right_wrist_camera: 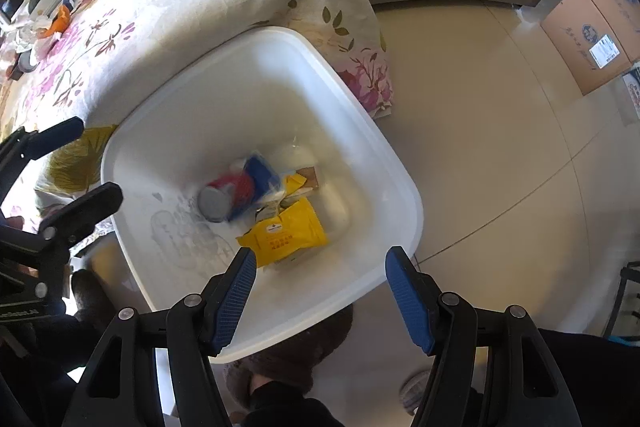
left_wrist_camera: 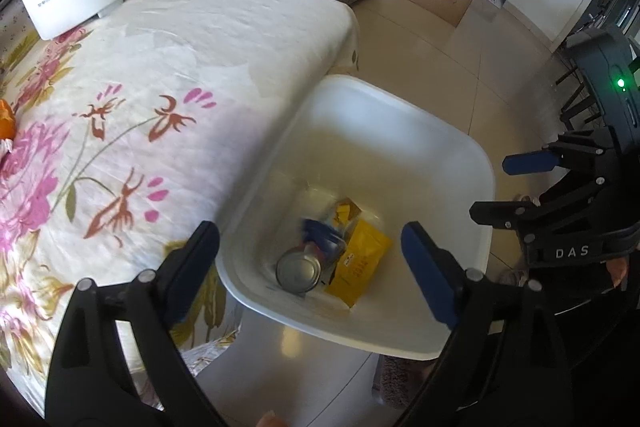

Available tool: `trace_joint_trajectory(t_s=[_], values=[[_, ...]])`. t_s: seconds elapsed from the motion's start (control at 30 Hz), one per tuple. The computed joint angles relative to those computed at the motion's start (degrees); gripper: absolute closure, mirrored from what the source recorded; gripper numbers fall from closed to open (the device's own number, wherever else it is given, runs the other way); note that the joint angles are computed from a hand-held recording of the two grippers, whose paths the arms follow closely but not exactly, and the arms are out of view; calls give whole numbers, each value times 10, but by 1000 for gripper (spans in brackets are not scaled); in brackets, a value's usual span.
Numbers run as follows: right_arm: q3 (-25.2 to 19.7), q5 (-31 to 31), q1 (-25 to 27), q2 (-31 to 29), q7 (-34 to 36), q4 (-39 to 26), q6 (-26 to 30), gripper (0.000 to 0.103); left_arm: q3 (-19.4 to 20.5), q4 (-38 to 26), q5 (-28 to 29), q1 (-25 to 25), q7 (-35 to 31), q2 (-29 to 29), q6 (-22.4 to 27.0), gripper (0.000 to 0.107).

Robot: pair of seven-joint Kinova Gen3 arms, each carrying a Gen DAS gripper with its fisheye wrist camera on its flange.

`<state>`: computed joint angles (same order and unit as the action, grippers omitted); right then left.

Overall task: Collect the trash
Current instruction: 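Grasp the crumpled white paper on the table with the right gripper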

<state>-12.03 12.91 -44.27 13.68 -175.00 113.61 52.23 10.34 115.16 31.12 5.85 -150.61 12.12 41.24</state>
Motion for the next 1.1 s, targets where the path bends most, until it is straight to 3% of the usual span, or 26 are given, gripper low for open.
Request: trace_joint_trajectory(t_s=[0.5, 1.1], values=[[5, 26, -15, 26, 15, -73, 47, 33, -38, -41, -17, -67, 21, 6, 40, 10], [36, 69, -49, 114, 91, -262, 130, 28, -78, -122, -39, -162, 41, 34, 94, 5]])
